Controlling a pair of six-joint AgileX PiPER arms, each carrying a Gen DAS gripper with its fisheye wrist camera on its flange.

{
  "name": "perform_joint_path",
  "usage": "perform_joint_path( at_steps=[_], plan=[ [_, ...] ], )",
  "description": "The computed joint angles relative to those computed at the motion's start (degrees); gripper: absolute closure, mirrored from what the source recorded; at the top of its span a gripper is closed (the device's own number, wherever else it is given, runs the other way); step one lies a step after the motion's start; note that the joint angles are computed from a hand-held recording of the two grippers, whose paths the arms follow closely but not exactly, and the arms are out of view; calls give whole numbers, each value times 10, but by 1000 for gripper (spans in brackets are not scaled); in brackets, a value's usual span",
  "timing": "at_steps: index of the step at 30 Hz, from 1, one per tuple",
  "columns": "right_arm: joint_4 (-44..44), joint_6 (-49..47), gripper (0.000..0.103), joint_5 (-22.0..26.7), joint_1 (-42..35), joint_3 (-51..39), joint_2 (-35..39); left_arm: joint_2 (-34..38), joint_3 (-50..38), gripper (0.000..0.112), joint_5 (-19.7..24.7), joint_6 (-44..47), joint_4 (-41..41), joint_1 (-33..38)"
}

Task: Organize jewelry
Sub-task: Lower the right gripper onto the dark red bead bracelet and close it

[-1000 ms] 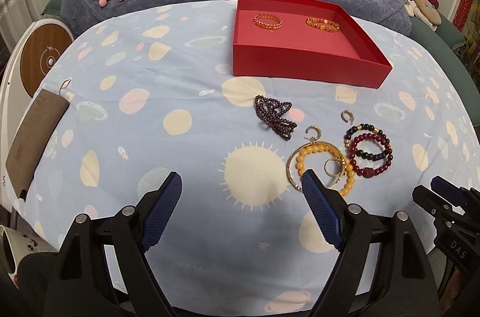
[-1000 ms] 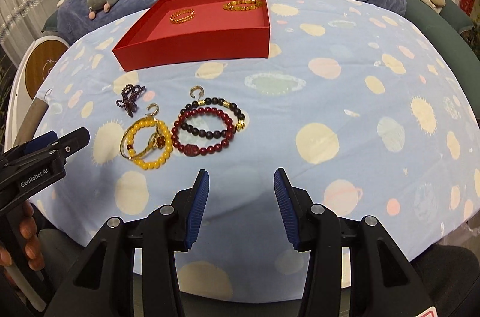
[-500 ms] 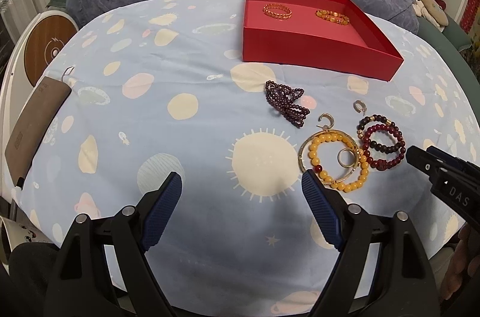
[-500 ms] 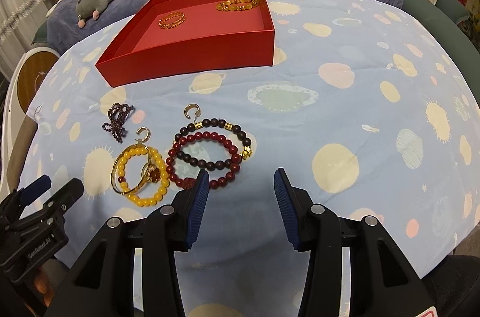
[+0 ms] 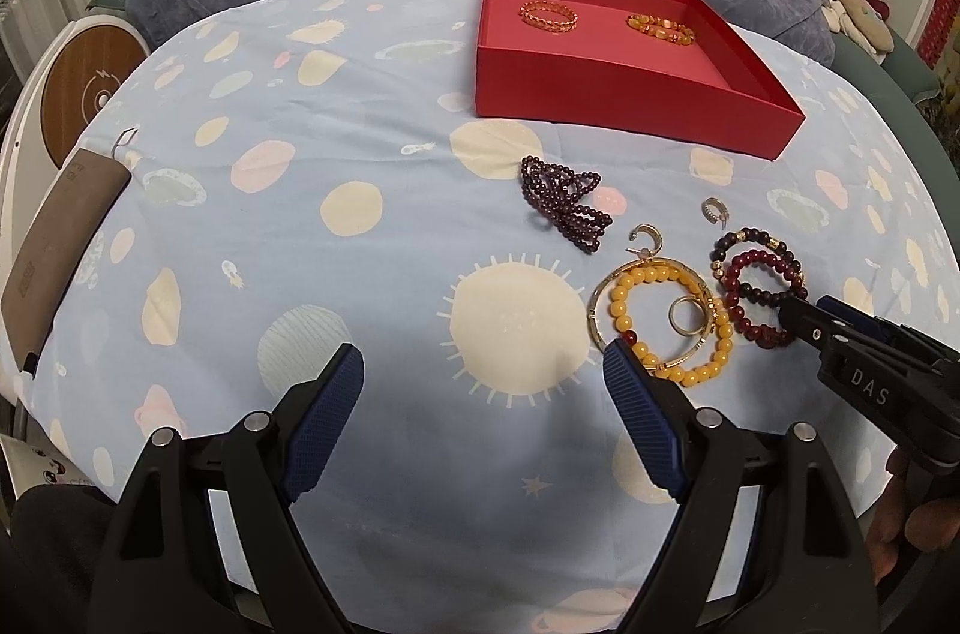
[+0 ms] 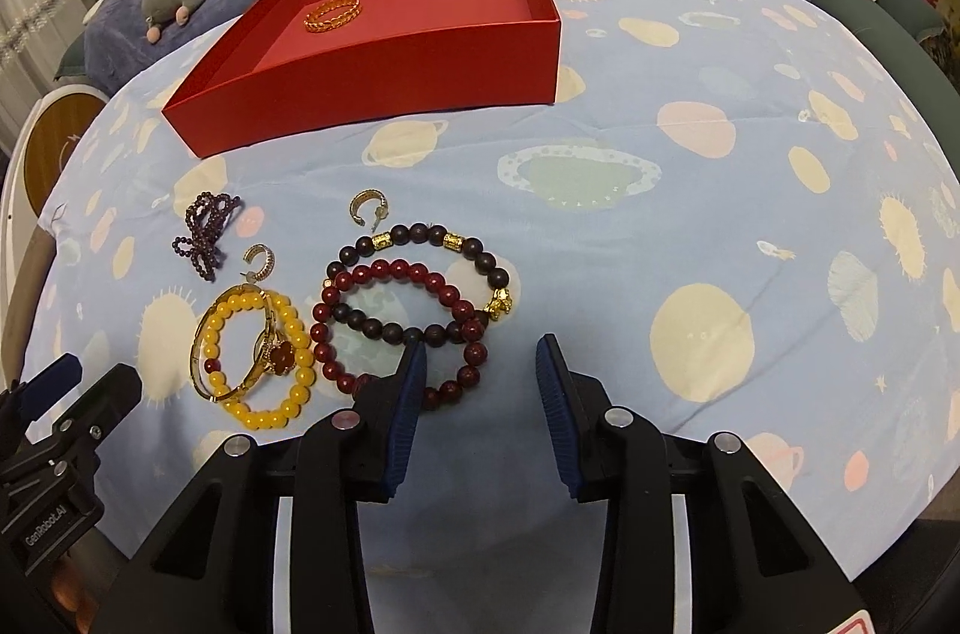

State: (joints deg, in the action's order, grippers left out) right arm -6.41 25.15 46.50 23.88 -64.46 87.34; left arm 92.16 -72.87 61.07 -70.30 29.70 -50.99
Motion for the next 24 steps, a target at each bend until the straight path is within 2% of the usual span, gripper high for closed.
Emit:
perform_joint_path(
  at_steps=[6,13,18,24],
  plan=[
    [14,-17,93,7,-17,11,-12,0,-2,34,-1,0,1,-1],
    [66,-50,95,8,-47,65,-69,10,-15,35,-12,10,-8,1],
    [71,-53,95,11,-42,82,-91,26,-24,41,-22,19,-18,9],
    [54,-51,95,11,-23,91,-99,31,-34,40,-37,21,-28,11]
  ],
)
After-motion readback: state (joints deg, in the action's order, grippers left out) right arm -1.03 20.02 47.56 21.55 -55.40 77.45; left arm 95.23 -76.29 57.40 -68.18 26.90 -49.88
